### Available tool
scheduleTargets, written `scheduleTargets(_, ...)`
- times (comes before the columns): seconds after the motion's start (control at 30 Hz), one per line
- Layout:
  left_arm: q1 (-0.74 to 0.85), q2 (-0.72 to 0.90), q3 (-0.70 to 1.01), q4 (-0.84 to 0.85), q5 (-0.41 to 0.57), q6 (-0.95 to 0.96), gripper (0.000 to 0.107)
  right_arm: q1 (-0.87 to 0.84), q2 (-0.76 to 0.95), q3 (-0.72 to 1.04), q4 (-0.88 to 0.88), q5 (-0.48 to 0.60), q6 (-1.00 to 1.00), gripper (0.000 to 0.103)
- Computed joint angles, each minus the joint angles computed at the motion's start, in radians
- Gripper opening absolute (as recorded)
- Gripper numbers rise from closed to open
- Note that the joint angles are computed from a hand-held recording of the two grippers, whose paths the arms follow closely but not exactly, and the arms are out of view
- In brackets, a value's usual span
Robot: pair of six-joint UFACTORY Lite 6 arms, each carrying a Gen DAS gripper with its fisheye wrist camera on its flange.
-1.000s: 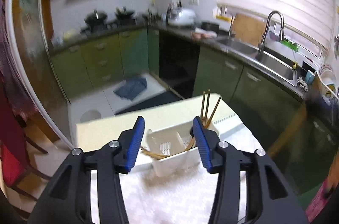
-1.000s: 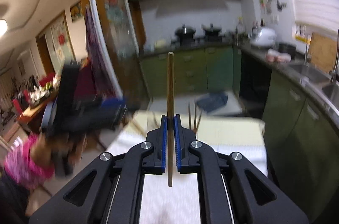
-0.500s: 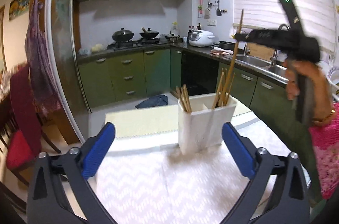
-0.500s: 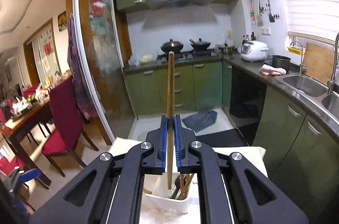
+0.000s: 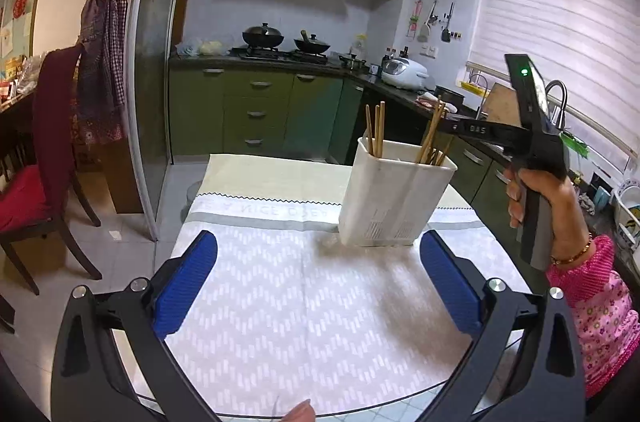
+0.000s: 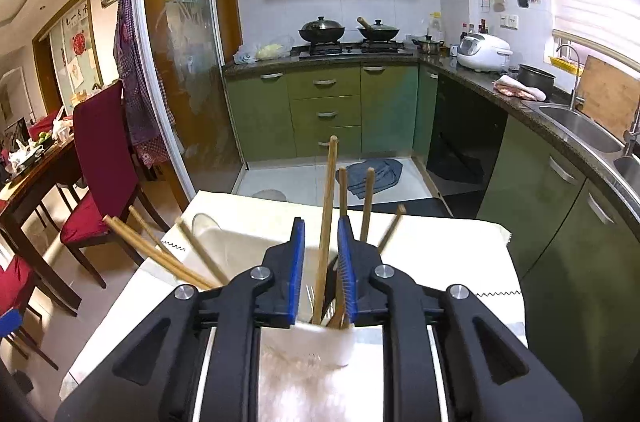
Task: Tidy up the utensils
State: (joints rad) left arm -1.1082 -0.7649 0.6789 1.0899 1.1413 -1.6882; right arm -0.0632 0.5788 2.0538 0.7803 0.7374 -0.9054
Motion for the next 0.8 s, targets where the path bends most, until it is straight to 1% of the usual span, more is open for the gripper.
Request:
scheduleTargets(0.03, -0.004, 0.007, 0.003, 0.001, 0.005, 0.002, 0.097, -0.017, -0.057, -0.081, 0.052, -0.003, -0.056, 0.017)
scheduleTargets(0.07, -0.019, 0.012, 0.006, 0.004, 0.016, 0.0, 0.097, -0.036, -0.109, -0.152, 0.099, -0.004, -0.109, 0.02)
scheduleTargets(0.1, -0.043, 0.016, 0.009, 0.01, 0.037, -0.001, 0.097, -0.067, -0.187, -0.256, 0.167, -0.004, -0.191, 0.027)
scheduleTargets(0.13, -0.067, 0.021, 0.011, 0.019, 0.057, -0.005, 0.097, -0.104, -0.254, -0.334, 0.217, 0.013, -0.254, 0.032)
scheduleTargets(0.17, -0.084, 0.026, 0.013, 0.027, 0.071, -0.009, 0.097, -0.15, -0.332, -0.435, 0.283, 0.035, -0.339, 0.042)
scheduleTargets(0.2, -0.124, 0.031, 0.013, 0.041, 0.105, -0.019, 0.097, -0.189, -0.392, -0.499, 0.313, 0.066, -0.382, 0.049)
scheduleTargets(0.23, -0.139, 0.04, 0.02, 0.05, 0.117, -0.024, 0.097, -0.256, -0.477, -0.601, 0.365, 0.112, -0.456, 0.052)
scheduleTargets(0.3, -0.197, 0.038, 0.012, 0.07, 0.16, -0.049, 0.097, -0.384, -0.606, -0.754, 0.42, 0.195, -0.567, 0.067)
scheduleTargets(0.33, -0.227, 0.033, 0.003, 0.077, 0.179, -0.067, 0.097, -0.445, -0.657, -0.809, 0.434, 0.24, -0.604, 0.072)
scheduleTargets(0.37, -0.248, 0.032, -0.002, 0.08, 0.192, -0.082, 0.097, -0.505, -0.695, -0.85, 0.441, 0.286, -0.635, 0.082)
scheduleTargets(0.4, -0.282, 0.028, -0.01, 0.082, 0.215, -0.099, 0.097, -0.592, -0.739, -0.907, 0.446, 0.359, -0.681, 0.091)
scheduleTargets(0.43, -0.305, 0.027, -0.017, 0.083, 0.224, -0.109, 0.097, -0.667, -0.766, -0.947, 0.448, 0.427, -0.718, 0.096)
scheduleTargets(0.47, -0.324, 0.027, -0.022, 0.08, 0.233, -0.117, 0.097, -0.735, -0.792, -0.984, 0.448, 0.49, -0.756, 0.099)
scheduleTargets(0.57, -0.404, 0.049, -0.025, 0.069, 0.291, -0.153, 0.097, -0.966, -0.874, -1.102, 0.431, 0.655, -0.903, 0.099)
scheduleTargets(0.6, -0.428, 0.054, -0.02, 0.065, 0.31, -0.157, 0.097, -1.016, -0.884, -1.119, 0.428, 0.691, -0.932, 0.099)
scheduleTargets(0.67, -0.48, 0.081, 0.003, 0.051, 0.366, -0.169, 0.097, -1.17, -0.9, -1.148, 0.397, 0.816, -1.002, 0.099)
scheduleTargets(0.77, -0.61, 0.115, 0.048, 0.046, 0.502, -0.21, 0.097, -1.363, -0.889, -1.15, 0.324, 0.982, -1.09, 0.099)
scheduleTargets(0.8, -0.673, 0.13, 0.067, 0.048, 0.566, -0.23, 0.097, -1.401, -0.887, -1.146, 0.307, 1.009, -1.107, 0.099)
